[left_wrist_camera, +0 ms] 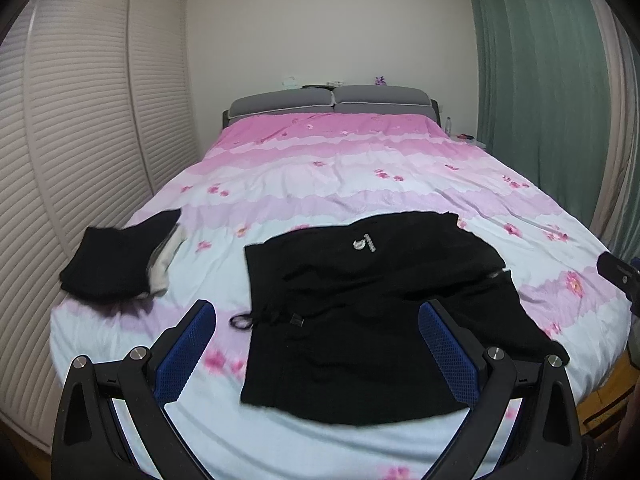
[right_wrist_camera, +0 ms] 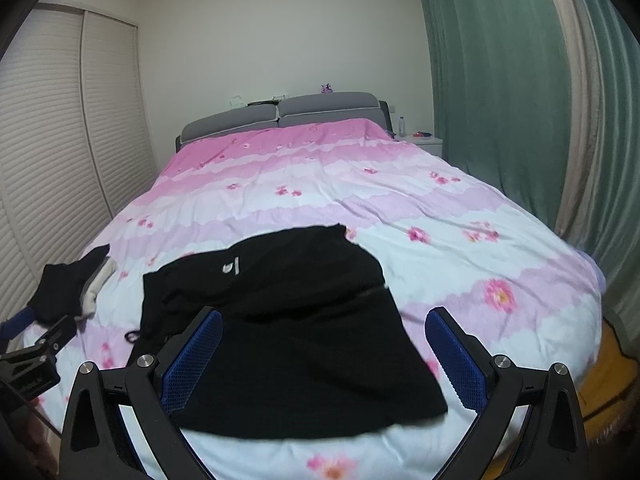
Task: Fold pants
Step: 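Grasp the black pants' waistband with the left tool while the right tool grasps it too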
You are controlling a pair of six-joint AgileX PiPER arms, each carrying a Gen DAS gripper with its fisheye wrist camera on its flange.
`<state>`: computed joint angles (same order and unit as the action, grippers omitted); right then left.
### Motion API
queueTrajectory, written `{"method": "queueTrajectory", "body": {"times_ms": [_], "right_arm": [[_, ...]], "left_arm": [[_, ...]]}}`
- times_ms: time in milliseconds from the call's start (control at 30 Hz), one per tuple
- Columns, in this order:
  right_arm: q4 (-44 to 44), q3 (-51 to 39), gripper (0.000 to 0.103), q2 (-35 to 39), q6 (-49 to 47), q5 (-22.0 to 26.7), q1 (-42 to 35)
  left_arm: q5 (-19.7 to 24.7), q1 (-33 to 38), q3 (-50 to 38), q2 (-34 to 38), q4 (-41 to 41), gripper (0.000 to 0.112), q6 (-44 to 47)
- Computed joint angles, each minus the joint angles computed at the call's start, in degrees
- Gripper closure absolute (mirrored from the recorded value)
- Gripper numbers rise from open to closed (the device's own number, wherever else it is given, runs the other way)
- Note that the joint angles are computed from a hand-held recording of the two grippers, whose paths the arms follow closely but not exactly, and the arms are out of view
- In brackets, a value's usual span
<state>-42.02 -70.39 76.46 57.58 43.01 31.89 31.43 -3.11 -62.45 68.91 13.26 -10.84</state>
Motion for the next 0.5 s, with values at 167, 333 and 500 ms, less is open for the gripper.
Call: {"method": "queueTrajectory", "body": {"times_ms": [167,333,500], "right_arm": [[9.25,-9.34,0.000,8.28,-13.17,-4.53,-8.06],[29.67,-25.32,0.000,21.13,-33.47,-4.84,-17.33],[32.50,-43.86,0.000,34.71,-40.24,1.25,-20.55]], "left_arm": [[-0.22,-1.45,-11.21,11.74,-1.40,0.009,3.74],[2.47,-4.22,-25.57,24.29,-0.80,0.009,5.94],[8.21,-5.09,-46.21,39.54,-4.94,0.009,11.24]]}}
